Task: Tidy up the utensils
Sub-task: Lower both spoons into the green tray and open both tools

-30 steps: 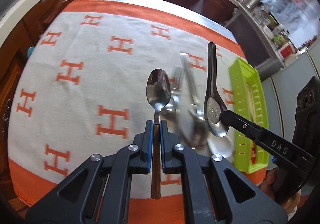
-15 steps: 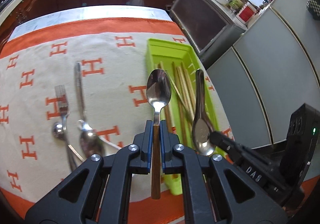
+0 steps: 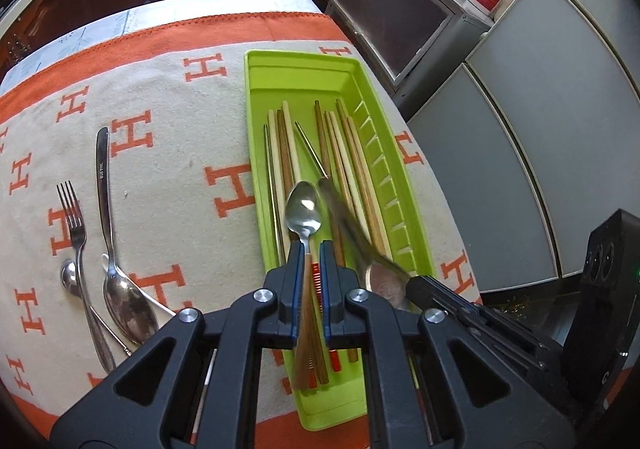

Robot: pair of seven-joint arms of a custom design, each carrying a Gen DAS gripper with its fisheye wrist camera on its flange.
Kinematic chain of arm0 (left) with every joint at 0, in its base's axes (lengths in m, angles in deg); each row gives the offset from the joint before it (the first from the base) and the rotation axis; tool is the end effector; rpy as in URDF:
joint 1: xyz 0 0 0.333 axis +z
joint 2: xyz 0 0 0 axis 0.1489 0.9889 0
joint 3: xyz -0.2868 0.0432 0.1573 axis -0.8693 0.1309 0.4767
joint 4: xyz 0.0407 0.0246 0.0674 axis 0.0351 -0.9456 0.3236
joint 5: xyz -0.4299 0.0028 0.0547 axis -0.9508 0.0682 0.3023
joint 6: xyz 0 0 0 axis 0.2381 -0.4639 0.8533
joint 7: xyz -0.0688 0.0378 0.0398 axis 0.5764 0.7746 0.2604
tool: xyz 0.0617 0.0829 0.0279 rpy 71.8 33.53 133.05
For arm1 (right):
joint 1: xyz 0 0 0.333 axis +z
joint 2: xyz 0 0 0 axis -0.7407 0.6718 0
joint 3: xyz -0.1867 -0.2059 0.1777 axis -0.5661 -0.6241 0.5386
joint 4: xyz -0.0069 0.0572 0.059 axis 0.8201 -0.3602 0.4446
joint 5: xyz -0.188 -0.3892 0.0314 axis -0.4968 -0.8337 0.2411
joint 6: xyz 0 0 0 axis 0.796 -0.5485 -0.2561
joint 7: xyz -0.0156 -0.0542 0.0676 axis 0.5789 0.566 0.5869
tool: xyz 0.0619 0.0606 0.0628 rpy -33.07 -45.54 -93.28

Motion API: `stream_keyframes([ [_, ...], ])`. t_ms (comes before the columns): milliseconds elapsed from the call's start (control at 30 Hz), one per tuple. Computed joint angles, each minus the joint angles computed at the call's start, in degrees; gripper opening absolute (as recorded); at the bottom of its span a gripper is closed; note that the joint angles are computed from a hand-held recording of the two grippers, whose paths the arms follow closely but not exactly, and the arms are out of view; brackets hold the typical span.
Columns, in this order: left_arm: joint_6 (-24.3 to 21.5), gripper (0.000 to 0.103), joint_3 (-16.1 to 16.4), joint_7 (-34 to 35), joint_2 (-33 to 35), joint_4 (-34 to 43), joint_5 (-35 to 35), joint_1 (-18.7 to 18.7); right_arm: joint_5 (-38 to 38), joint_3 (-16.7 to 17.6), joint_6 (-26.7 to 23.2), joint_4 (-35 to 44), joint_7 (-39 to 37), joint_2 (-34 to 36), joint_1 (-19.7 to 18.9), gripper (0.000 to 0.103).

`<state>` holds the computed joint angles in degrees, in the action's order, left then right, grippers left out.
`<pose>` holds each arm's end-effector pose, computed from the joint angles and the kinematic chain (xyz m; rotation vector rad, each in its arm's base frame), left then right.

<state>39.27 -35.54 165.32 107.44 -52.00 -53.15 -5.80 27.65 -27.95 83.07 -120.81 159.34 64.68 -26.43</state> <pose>0.7653 -0.3160 0.5517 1.4079 -2.6552 0.7226 0.6201 0.2862 0.5542 -0.9810 2.4310 -0.2079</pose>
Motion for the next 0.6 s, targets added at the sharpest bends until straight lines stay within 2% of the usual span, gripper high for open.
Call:
stream_keyframes([
  [233, 2.47, 0.005, -0.05, 1.89, -5.41, -7.7, -0.69, 1.94, -0.5, 0.03, 0.26, 1.09, -1.11, 0.59, 0.29, 0.006],
  [600, 5.42, 0.005, 1.0, 1.74, -11.17, -14.83, -2.67, 7.14, -1.59, 0.03, 0.16, 4.05, -3.1, 2.34, 1.34, 0.006],
])
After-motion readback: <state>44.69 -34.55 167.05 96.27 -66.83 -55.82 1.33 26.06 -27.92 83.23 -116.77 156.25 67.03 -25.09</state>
